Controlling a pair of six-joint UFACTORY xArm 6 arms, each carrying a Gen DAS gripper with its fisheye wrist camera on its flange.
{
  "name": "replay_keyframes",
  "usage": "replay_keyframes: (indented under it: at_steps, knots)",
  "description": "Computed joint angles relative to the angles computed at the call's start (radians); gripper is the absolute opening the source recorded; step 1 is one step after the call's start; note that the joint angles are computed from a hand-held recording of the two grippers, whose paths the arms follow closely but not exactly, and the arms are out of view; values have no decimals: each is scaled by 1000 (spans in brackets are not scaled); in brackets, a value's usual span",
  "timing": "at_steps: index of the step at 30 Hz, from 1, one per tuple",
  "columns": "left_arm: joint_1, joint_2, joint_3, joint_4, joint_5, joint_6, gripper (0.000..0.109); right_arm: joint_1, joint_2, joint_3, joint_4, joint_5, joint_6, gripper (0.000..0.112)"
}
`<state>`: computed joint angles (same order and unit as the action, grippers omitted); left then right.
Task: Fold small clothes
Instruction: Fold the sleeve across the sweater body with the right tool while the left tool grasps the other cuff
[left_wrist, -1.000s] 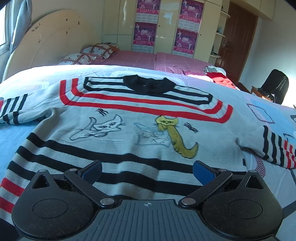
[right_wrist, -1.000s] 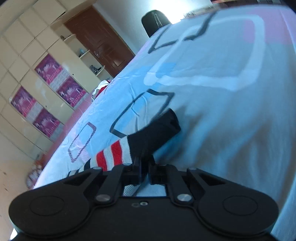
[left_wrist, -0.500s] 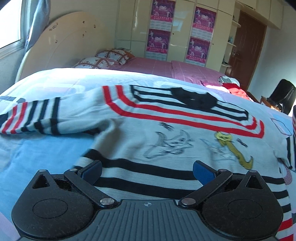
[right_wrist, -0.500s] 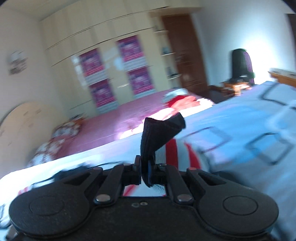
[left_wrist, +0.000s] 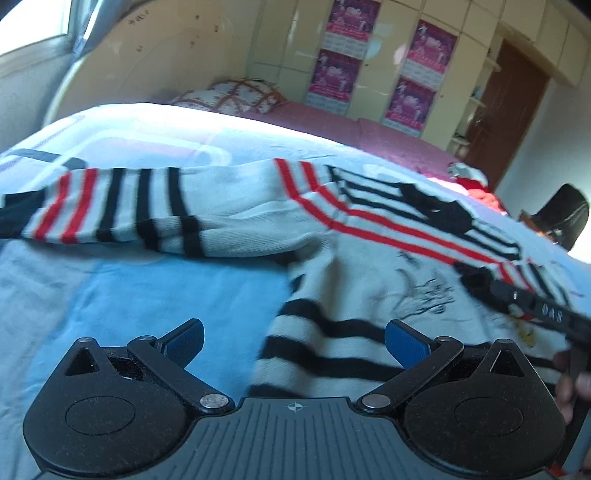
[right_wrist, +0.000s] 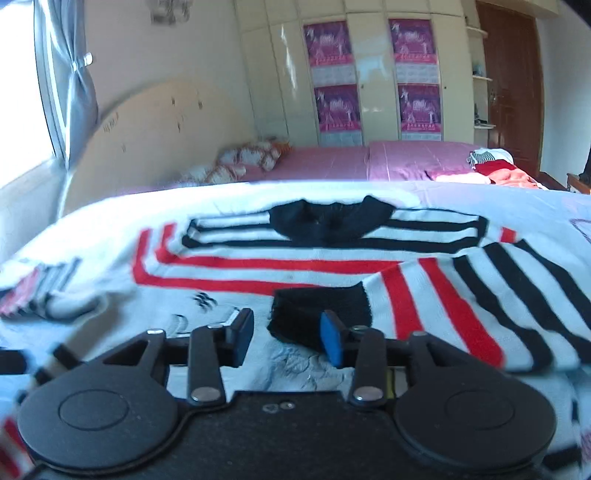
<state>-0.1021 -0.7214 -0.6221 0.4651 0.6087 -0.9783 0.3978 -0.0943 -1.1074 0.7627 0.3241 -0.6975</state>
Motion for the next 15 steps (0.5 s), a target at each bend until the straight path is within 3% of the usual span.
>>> replay_keyframes:
  at_steps: [4, 5, 6, 7, 8, 12, 13, 15]
  knots:
    - [-13, 157, -40, -176, -257, 134, 102, -73, -106, 97, -158, -30, 188, 38]
    - [-29, 213, -66, -235, -306, 185, 97, -94, -126, 111, -185, -23, 228, 39]
    - [-53, 280, -104, -318, -348, 257, 74, -114, -141, 126, -193, -24, 253, 39]
    - [-75, 346, -147, -419, -375, 341, 65, -133, -153, 134, -206, -23, 274, 39]
    - [-92, 406, -190, -510, -395, 415, 60, -150, -164, 144, -216, -25, 289, 40]
    - [-136, 635, -387, -730, -403, 562, 60, -206, -155, 132, -126, 1, 194, 40]
    - [-139, 677, -433, -738, -382, 552, 60, -215, -147, 126, -114, 7, 182, 40]
    - [-142, 743, -507, -629, -338, 448, 60, -230, -139, 116, -94, 16, 168, 40]
